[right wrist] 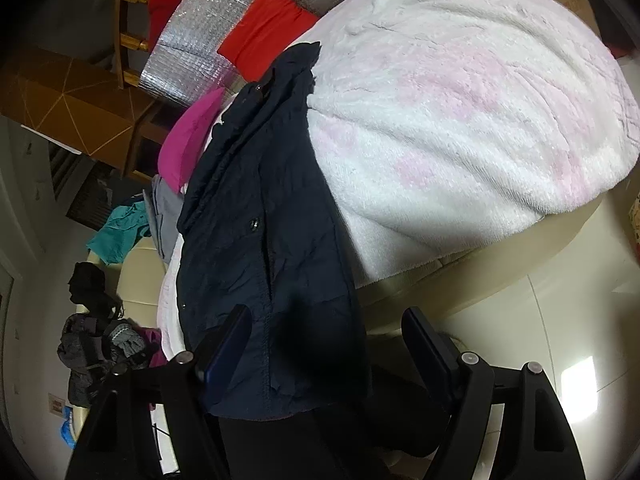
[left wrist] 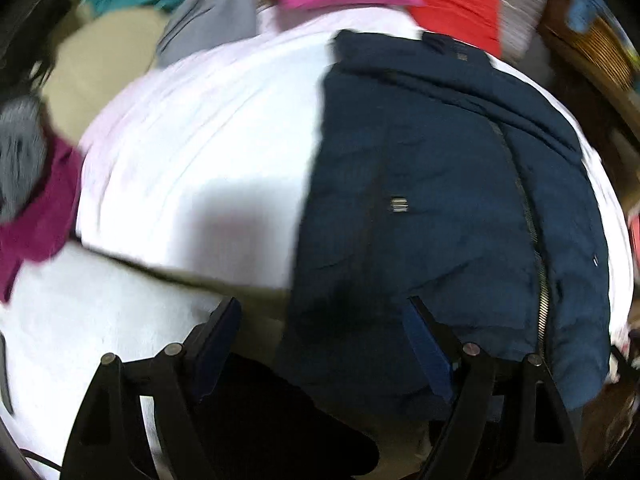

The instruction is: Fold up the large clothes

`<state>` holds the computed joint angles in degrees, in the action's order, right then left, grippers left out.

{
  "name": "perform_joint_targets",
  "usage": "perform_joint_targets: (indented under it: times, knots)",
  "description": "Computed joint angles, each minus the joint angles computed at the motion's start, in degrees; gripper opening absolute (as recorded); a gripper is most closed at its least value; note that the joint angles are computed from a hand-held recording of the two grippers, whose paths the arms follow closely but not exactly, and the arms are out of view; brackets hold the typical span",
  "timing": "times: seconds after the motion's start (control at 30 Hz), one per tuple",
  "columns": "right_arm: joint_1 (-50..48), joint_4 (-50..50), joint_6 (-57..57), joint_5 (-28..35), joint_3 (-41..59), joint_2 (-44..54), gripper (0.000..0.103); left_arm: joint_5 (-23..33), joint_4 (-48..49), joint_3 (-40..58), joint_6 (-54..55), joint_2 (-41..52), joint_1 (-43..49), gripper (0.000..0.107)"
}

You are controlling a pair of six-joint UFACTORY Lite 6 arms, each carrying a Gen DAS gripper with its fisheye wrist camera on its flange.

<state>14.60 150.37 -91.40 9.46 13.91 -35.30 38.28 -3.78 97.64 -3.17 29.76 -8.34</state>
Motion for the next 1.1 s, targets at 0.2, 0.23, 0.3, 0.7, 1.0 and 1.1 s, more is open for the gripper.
perform_joint_targets:
  times: [0.2, 0.23, 0.3, 0.7, 1.0, 1.1]
  knots:
    - [-0.66, 1.56, 0.26, 4.35, -1.68, 0.44, 0.080, 4.13, -19.42, 0.97, 15.36, 3.94, 7.72, 0.083]
    - [-0.85, 2.83, -0.43, 5.78, -2.03, 1.18, 0.080, 5.28, -21.98, 1.65, 17.12, 5.25, 8.56, 0.083]
    - [-1.20, 4.26, -0.72, 8.74, -2.52, 3.08, 0.080, 6.90, -23.48, 3.14, 16.93, 7.69, 9.63, 0.083]
    - [-6.40, 2.09, 3.20, 29.79, -1.57, 18.76, 0.080, 14.14, -35.81, 11.60, 24.04, 19.56, 12.56, 0.075]
    - [-7.25, 1.94, 3.28, 40.94, 2.20, 31.00, 0.080, 12.39, -39.76, 8.89, 28.27, 20.92, 14.36, 0.058]
    - [-6.60, 2.11, 3.57, 42.83, 3.94, 34.67, 0.080, 15.03, -37.55, 14.37, 23.55, 24.48, 14.11, 0.079]
